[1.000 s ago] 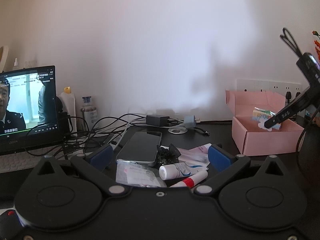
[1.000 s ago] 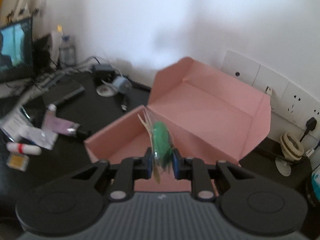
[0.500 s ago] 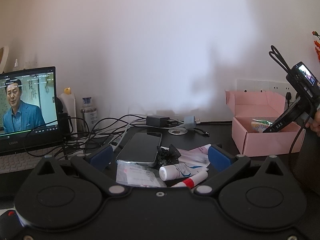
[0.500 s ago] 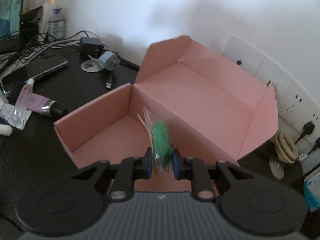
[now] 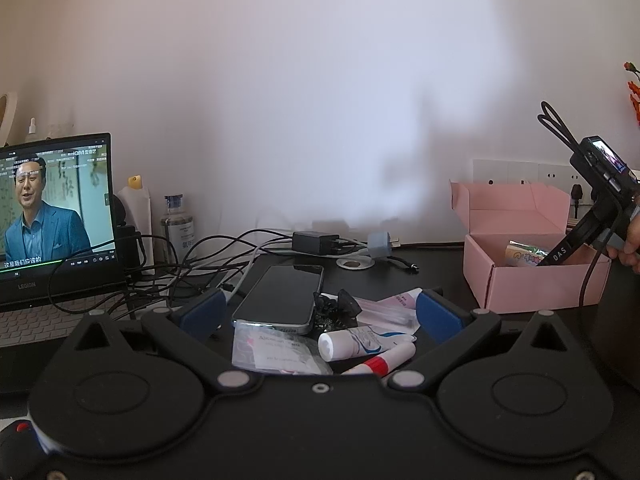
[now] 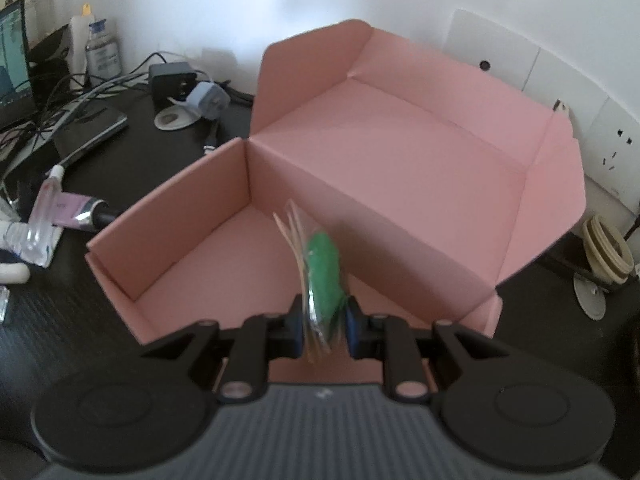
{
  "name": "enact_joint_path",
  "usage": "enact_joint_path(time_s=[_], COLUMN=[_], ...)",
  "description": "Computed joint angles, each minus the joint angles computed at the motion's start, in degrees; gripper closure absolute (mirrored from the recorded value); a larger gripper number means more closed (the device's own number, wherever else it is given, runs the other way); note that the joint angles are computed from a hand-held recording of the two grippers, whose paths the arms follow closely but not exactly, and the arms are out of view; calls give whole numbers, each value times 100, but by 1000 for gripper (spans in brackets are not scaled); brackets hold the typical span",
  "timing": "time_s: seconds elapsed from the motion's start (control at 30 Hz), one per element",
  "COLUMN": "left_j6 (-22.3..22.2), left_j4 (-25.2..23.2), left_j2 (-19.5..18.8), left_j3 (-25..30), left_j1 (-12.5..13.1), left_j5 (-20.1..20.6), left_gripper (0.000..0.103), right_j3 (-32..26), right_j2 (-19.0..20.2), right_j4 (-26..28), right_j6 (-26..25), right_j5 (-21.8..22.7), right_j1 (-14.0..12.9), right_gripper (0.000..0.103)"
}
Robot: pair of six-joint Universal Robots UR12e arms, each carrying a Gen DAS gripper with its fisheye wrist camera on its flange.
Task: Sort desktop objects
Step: 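Carry the clear bag with the right gripper into the pink box, then open the right gripper to drop the clear bag into the box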
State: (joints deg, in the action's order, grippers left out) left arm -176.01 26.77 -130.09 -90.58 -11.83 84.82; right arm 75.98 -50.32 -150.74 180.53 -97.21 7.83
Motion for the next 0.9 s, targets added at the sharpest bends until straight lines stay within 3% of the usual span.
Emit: enact_joint_path(time_s=[0.27,0.33,0.4,0.47,0.73,0.9], left_j6=[-9,-2,5,8,11,8], left_j4=[-21,-23,-22,-18,-22,-26], left_j2=[4,5,5,6,0,3], left_j3=[1,0,-1,-3,4,2], left_j1=[2,2,1,2,-2,-2], left_j5=[-4,-4,-4,-6,8,13], left_gripper=[0,0,0,0,0,0], right_j3=[44,82,130,178,355,388], right_j2=[-24,-49,-89,-134,-256,-274], right_j4=[-82,-186,-297,-388,-981,-1054], right_j6=[-137,-197,-224,-245,-226,32], right_j5=[-41,-34,25,82,61,350], right_j1=[-1,-5,-18,-29,-45,-101], right_gripper=[81,76,60,55,55,55])
